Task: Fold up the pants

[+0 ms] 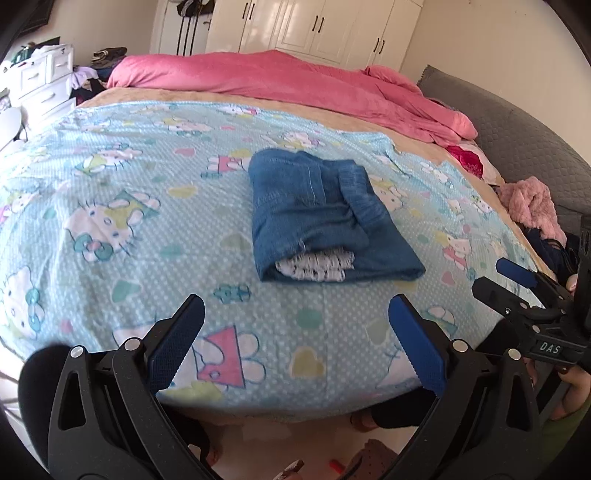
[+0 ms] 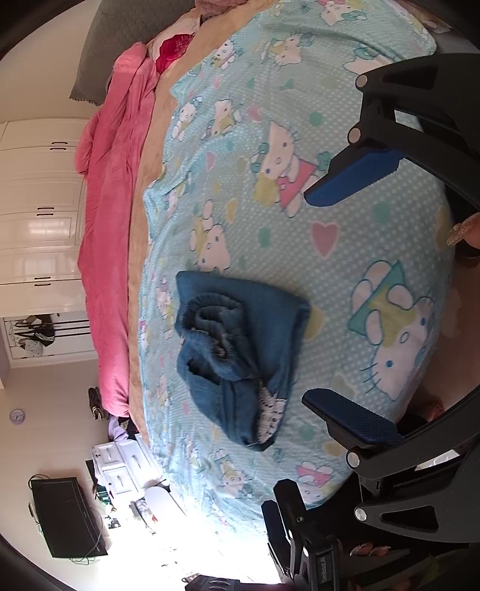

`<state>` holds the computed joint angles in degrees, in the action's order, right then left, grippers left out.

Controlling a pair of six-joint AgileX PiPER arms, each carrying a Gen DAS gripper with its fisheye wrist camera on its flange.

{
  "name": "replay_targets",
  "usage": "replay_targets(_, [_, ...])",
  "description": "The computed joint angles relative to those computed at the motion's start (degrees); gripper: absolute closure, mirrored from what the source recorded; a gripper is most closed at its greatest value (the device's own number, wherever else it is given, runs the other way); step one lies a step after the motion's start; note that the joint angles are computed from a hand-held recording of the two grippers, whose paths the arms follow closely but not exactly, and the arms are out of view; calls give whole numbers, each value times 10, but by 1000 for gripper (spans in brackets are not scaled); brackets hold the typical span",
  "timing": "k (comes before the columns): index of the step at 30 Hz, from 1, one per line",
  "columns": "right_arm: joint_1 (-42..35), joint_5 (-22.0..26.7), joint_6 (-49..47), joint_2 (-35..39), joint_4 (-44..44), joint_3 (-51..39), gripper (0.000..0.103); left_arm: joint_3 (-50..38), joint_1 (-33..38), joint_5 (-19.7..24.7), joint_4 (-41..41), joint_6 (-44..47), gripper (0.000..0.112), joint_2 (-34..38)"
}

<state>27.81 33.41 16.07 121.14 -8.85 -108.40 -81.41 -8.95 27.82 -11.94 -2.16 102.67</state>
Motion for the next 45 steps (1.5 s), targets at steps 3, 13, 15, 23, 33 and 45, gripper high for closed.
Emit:
replay_targets(3, [0,-14,12,-8,-7,25,5,5,0,3,0,0,19,0])
replay_targets(13, [1,-13,32,21,-19,18,5,17,0,-13,11,-11,19,17])
replay_targets(15, [-2,-12,33,26,-17,14,5,15,-2,-12,31,-31,19,21])
replay_targets(23, [-6,-12,21,30,-4,10,5,10,-5,-8,49,-45,19,26])
replay_targets(33, [-3,-7,23,32,-7,4,5,9,-7,-4,59,-55,19,25])
replay_targets(45, [0,-3,31,31,-13,4,5,8,-7,1,73,-69,19,23])
